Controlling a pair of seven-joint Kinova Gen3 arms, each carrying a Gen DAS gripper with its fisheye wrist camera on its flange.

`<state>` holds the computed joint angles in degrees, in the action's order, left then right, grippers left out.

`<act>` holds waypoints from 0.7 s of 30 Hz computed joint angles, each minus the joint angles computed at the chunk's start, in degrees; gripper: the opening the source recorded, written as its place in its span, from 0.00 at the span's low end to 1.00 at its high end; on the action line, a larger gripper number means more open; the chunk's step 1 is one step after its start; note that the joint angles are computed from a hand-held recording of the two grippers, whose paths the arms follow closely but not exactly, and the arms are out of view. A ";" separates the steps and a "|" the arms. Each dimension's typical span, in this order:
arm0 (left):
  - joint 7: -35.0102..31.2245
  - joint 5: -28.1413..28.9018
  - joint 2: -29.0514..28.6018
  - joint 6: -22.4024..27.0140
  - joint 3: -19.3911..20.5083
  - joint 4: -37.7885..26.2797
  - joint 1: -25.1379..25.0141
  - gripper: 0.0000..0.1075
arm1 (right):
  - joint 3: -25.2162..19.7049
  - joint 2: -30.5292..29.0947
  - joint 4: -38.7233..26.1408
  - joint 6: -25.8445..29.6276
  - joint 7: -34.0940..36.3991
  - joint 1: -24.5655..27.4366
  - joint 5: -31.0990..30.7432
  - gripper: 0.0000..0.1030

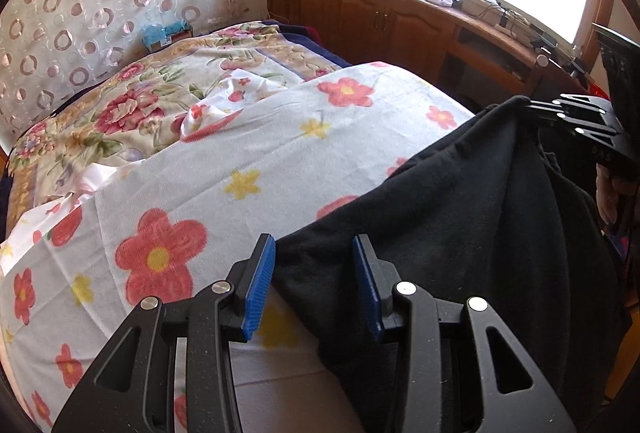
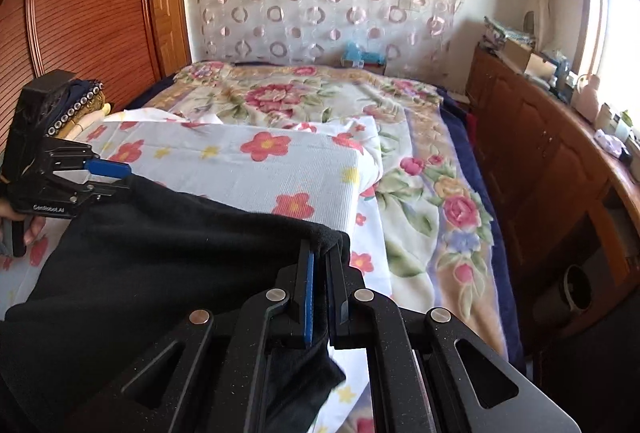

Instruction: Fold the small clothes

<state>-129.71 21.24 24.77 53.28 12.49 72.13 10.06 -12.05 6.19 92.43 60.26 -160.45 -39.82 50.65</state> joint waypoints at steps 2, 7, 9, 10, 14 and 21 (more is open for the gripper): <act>-0.86 0.87 -0.38 -1.74 0.15 1.21 -0.68 0.38 | 0.41 0.96 -0.91 -0.36 1.80 0.72 -1.47 0.05; 0.48 0.20 -0.07 -2.72 -0.51 0.86 -0.47 0.21 | 1.09 2.75 -4.67 2.05 5.41 1.35 -5.09 0.28; 1.06 0.49 0.16 -2.05 -0.39 0.51 -0.86 0.21 | 3.66 3.25 -5.84 3.57 4.82 -0.44 -5.48 0.47; 1.23 0.32 -0.06 -2.23 -0.44 0.78 -0.80 0.21 | 3.60 3.18 -6.24 2.92 5.03 0.26 -6.60 0.48; 3.03 -0.06 0.60 -0.33 -0.70 -0.73 -0.86 0.29 | 3.26 2.41 -5.81 -2.26 7.30 4.07 -11.95 0.48; 1.25 3.70 0.51 2.28 0.40 -0.04 -3.36 0.38 | 3.86 1.64 -5.03 -6.91 11.24 6.35 -16.89 0.46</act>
